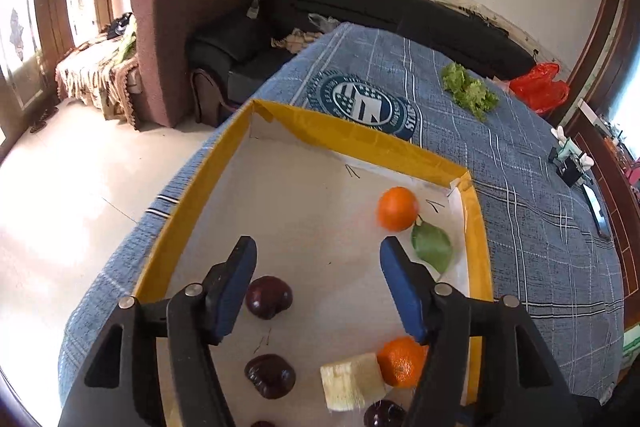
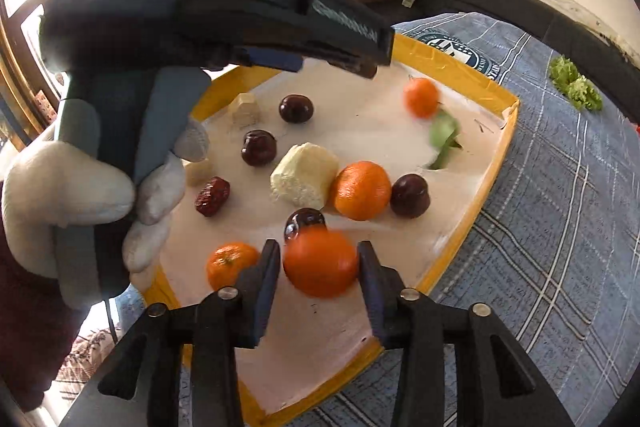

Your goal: Organize fruits

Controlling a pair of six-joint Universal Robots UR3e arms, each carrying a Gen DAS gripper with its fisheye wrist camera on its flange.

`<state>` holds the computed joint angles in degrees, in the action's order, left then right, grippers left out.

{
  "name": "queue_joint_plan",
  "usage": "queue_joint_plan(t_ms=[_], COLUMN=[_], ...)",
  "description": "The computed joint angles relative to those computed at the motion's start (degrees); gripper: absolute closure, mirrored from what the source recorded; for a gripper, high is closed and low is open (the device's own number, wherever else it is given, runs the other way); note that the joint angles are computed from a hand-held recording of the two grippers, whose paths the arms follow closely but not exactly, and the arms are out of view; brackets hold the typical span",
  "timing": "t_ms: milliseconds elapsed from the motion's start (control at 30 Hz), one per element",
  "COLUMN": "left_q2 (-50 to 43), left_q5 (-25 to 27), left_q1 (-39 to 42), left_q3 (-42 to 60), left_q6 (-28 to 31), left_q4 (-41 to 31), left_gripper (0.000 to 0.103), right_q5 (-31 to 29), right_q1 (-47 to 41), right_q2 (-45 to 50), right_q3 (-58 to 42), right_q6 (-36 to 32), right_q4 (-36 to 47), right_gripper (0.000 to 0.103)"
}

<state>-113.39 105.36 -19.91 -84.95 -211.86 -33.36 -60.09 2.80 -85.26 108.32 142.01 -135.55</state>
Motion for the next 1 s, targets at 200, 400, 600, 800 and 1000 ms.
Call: queue_joint_plan(t_ms=[200, 400, 600, 800, 1000], left_q2=[4.6, 1.54, -2.51, -6.47, -9.16], left_q5=[15.4, 37.62, 47.38, 45.53, 43.35], left_q1=[-7.27, -18.75, -26.8, -29.74, -31.57], left_q3=[-2.43, 6.42, 16.82, 24.66, 30.16], left_q6=[-6.06, -19.48, -33.81, -35.22, -36.1], left_q4=[-1.7, -19.05, -38.8, -44.09, -48.09], left_gripper=[0.028, 0.008, 0.0, 0.0, 0.0], right_q5=[3.53, 7.54, 10.56, 13.92, 17.37], right_q1=[-3.07, -10.43, -18.54, -27.08, -34.69], right_q2=[-6.28, -10.93, -15.68, -22.85, -29.16], right_q3=[4.24, 8.44, 12.13, 16.5, 18.49], right_q6=[-1.78, -0.63, -0.53, -3.19, -8.4], right_q4=[0.71, 0.49, 2.6, 5.28, 13.0], right_gripper=[0.038, 0.034, 0.032, 0.025, 0.024])
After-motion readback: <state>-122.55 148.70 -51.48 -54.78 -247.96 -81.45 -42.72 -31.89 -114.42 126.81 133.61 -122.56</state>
